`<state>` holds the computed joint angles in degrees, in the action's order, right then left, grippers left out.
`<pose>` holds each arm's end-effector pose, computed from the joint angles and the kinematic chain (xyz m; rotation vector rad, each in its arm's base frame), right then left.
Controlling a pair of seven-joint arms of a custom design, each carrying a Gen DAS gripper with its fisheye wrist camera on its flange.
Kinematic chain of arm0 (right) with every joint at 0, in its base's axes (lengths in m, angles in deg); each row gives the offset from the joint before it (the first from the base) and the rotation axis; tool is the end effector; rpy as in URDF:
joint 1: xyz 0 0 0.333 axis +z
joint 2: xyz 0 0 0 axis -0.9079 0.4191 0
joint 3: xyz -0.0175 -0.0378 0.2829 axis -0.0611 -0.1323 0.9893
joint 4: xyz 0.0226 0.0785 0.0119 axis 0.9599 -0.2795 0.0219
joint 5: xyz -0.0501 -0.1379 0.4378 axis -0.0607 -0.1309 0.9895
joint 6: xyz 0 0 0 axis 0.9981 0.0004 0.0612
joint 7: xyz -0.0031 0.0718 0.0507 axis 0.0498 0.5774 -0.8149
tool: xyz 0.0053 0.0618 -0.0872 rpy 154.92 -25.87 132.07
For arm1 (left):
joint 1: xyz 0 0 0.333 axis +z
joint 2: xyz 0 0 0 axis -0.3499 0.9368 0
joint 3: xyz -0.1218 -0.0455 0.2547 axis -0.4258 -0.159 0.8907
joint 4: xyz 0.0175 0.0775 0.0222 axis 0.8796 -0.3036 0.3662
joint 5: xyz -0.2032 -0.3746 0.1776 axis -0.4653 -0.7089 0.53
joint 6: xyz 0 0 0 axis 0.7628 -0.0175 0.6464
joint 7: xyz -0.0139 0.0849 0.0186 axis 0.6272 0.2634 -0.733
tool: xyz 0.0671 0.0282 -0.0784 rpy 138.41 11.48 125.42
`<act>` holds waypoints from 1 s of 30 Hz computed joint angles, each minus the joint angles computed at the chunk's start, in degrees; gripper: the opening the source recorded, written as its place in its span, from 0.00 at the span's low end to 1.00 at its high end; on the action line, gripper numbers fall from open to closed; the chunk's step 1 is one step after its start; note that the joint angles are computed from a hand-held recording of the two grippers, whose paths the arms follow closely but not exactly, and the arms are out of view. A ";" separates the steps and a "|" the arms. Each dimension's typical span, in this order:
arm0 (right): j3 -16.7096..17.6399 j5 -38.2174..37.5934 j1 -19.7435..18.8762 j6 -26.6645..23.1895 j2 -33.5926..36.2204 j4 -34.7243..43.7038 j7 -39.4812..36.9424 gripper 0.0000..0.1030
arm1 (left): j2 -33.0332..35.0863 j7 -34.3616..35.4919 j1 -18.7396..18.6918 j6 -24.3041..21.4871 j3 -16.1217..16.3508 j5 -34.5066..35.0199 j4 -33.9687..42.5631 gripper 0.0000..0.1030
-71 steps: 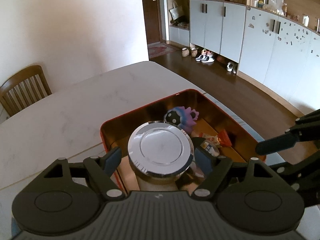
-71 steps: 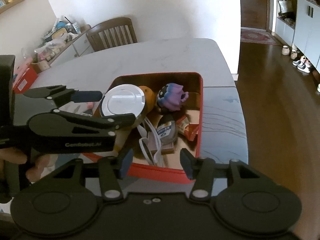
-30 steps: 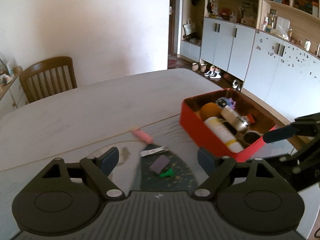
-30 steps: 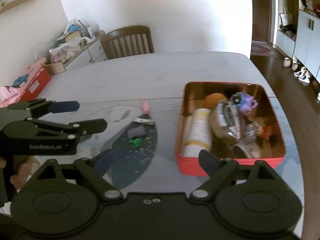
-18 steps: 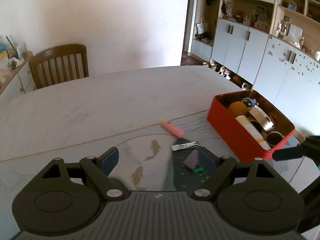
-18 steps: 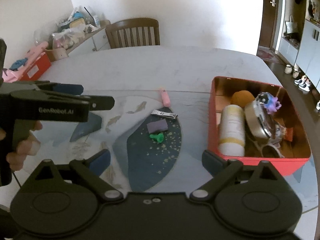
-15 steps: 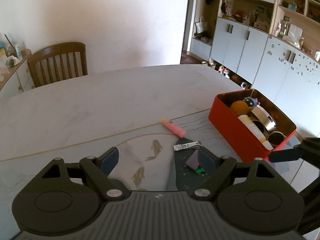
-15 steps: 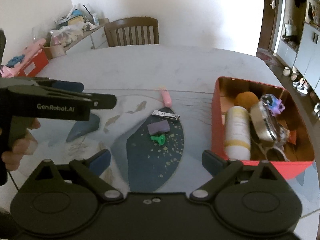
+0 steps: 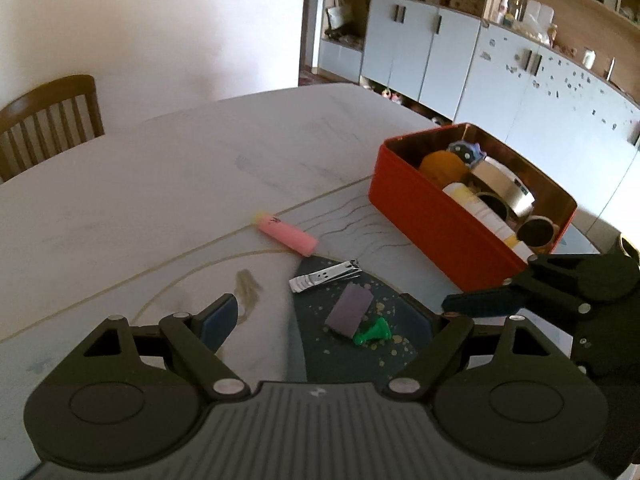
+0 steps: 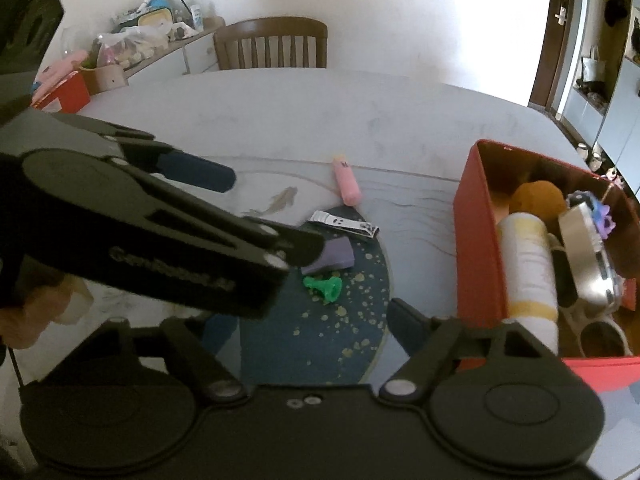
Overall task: Organize rigid objects
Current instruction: 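Withdraw both grippers from the box toward the purple block and green piece, then grasp the purple block with the left gripper while the right grasps the green piece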
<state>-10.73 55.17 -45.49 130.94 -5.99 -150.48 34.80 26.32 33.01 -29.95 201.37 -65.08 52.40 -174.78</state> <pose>0.4733 0.1087 0.2736 -2.2448 0.9466 -0.2758 0.4901 -0.2607 0.2797 -1.7862 1.8460 -0.8051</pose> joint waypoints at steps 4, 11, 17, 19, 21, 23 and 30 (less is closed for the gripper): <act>0.28 -0.80 -0.27 -0.40 1.83 1.35 1.12 0.66 | 3.19 4.31 -0.27 0.90 0.58 -2.64 2.23 0.83; 0.99 -0.69 -0.88 -0.56 3.72 2.69 0.54 0.53 | 6.12 12.51 -1.46 2.89 2.10 -9.26 3.84 0.58; 1.40 1.26 -1.00 -0.47 4.16 3.11 -2.00 0.46 | 7.80 19.65 -2.27 4.28 2.98 -15.84 4.30 0.45; 1.56 1.78 -1.01 -0.33 4.44 3.36 -3.07 0.41 | 8.14 21.08 -2.91 4.10 3.49 -17.22 4.45 0.41; 1.67 2.56 -0.99 -0.11 4.46 3.32 -4.40 0.40 | 8.19 21.61 -3.46 4.09 4.05 -17.89 4.39 0.37; 1.88 3.38 -0.84 0.29 4.38 3.24 -5.47 0.39 | 8.04 20.15 -4.21 3.88 4.88 -16.37 4.42 0.31; 2.13 5.14 -0.73 1.22 4.50 3.29 -7.50 0.29 | 6.46 17.34 -3.88 2.33 5.12 -15.69 3.07 0.20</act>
<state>-8.60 60.32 -46.22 132.15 -1.49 -147.19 27.31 32.78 50.35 -33.83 203.70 -59.96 36.71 -171.71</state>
